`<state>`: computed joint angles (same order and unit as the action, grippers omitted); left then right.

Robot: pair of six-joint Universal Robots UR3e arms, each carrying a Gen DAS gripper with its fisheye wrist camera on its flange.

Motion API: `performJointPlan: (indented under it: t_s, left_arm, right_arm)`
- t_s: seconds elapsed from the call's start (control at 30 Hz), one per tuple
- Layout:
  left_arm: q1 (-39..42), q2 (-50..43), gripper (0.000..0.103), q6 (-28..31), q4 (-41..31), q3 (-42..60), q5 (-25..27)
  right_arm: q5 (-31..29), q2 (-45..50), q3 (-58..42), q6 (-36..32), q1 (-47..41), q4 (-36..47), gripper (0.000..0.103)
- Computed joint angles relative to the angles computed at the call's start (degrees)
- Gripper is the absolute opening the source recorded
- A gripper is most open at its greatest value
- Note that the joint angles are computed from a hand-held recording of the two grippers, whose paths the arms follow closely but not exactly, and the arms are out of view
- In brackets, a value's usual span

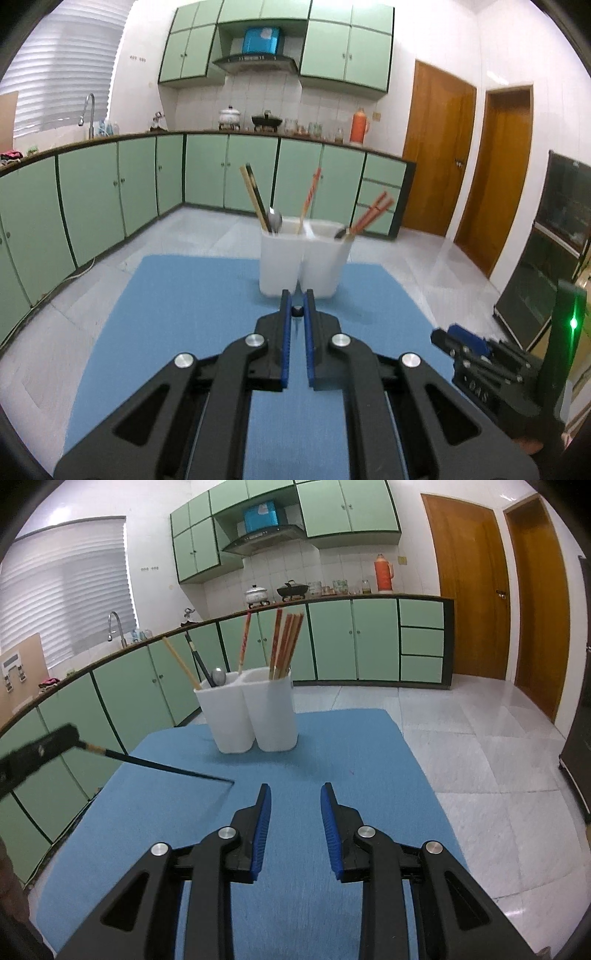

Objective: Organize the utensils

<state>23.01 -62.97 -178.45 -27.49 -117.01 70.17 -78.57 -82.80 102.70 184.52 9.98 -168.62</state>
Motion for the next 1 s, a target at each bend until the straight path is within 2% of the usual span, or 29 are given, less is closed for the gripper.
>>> performJointPlan:
  t_s: [0.2,0.63,1.0]
  left_arm:
    - [-1.4,-4.8,0.005,-2.2,2.5,6.0,1.0]
    - [0.1,-11.4,0.005,-3.7,2.4,17.2,-1.0]
    - [-2.8,-20.7,0.005,-6.6,4.7,34.6,2.1]
  right_arm:
    - [-0.3,0.3,-3.0,-0.6,0.3,1.5,0.028]
    - [0.8,1.9,-4.8,-0.7,-0.2,2.0,0.028]
    - [2.0,3.9,-6.5,-0.1,-1.1,2.8,0.028]
